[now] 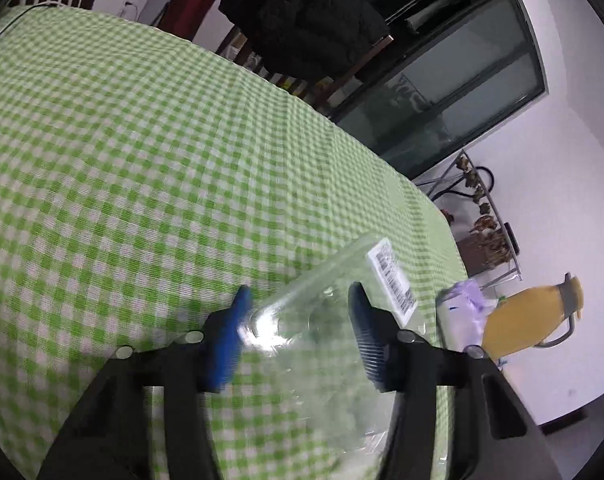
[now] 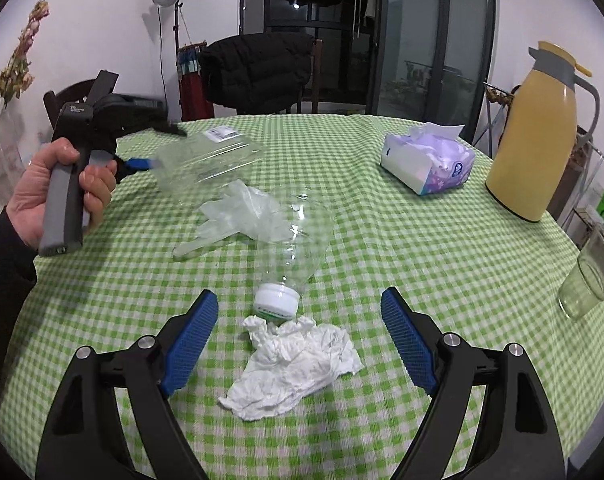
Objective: Collect trash
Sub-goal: 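Grasp the clear plastic box with the left gripper while the right grasps the clear glove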
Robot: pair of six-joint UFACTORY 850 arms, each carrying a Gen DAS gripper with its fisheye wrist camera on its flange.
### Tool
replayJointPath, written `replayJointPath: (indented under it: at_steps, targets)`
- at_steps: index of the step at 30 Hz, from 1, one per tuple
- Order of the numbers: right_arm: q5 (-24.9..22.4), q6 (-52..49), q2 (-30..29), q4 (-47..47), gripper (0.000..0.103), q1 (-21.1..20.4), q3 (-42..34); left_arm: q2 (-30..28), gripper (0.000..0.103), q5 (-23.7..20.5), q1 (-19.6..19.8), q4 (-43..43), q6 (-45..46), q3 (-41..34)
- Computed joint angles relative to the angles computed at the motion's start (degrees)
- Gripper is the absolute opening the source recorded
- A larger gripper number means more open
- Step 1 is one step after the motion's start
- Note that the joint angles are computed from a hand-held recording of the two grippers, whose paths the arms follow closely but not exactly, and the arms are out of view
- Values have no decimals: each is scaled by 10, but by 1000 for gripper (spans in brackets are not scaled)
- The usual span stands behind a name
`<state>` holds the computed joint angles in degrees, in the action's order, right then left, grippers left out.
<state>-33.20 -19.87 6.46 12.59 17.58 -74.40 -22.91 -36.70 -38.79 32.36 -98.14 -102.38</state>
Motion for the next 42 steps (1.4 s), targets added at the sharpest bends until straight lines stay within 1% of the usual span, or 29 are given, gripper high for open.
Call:
replayJointPath:
  at_steps: [2, 3, 4, 7, 9, 11, 12, 13, 14, 15, 16, 17, 19, 20, 21, 22, 23, 24, 25, 27, 28, 31, 32, 35, 38, 39, 42]
  targets:
    - [3, 12, -10, -12, 80, 7, -9, -6, 40, -2, 2, -27, 25, -17]
    - [4, 17, -14, -15, 80, 11, -14, 2, 34, 14, 4, -30, 18, -10]
    - [5, 21, -20, -16, 80, 14, -21, 6, 30, 18, 2, -16, 6, -10]
    - [8, 12, -41, -3, 80, 27, -46, 10, 24, -18, -8, 42, -4, -27]
    - [-4, -31, -63, 49, 80, 31, -71, 17, 22, -23, -10, 58, -9, -28]
    - [-30, -69, -91, 105, 72, 30, -102, 17, 20, -39, -16, 81, -12, -39]
    - [-50, -73, -112, 119, 63, 32, -126, 16, 18, -49, -22, 105, -12, -46]
    - [-61, -69, -127, 118, 59, 35, -143, 17, 7, -50, -24, 118, -14, -46]
    - [-70, -63, -145, 113, 55, 39, -162, 19, 6, -46, -25, 126, -13, -44]
    - [-78, -47, -165, 100, 48, 43, -184, 20, 6, -51, -26, 135, -15, -46]
    - [-86, -30, -183, 86, 45, 44, -203, 21, 6, -56, -28, 141, -16, -47]
    - [-94, -2, -201, 54, 45, 50, -223, 25, 6, -55, -30, 144, -12, -45]
    - [-102, 65, -233, -42, 44, 64, -258, 22, 6, -55, -30, 137, 4, -52]
    - [-116, 85, -250, -76, 42, 69, -275, 24, 6, -51, -30, 133, 9, -52]
    - [-117, 89, -256, -88, 33, 71, -280, 24, 6, -47, -27, 131, 14, -52]
    - [-116, 95, -259, -102, 18, 74, -282, 27, 6, -46, -27, 132, 17, -50]
    - [-121, 95, -263, -103, 12, 76, -288, 29, 6, -45, -28, 139, 14, -48]
    - [-130, 84, -264, -82, 9, 72, -295, 32, 6, -47, -30, 150, 8, -47]
    - [-123, 75, -258, -69, 8, 71, -292, 35, 6, -48, -32, 161, 3, -44]
    - [-85, 78, -233, -90, 7, 74, -275, 42, 6, -52, -37, 183, -8, -37]
    - [-75, 74, -223, -84, 7, 72, -270, 43, 6, -57, -40, 192, -11, -39]
    - [-43, 60, -190, -65, 6, 61, -260, 36, 6, -89, -51, 199, 6, -64]
    - [-35, 52, -181, -55, 6, 56, -256, 34, 6, -97, -59, 215, 5, -71]
    - [-4, 37, -139, -37, 6, 33, -234, 26, 6, -108, -75, 239, 12, -92]
    - [26, 39, -97, -34, 6, 0, -208, -2, 6, -132, -94, 244, 54, -140]
    - [30, 41, -82, -35, 6, -13, -196, -10, 6, -136, -99, 240, 69, -155]
    - [22, 23, -42, -14, 6, -51, -167, -28, 6, -141, -113, 242, 100, -188]
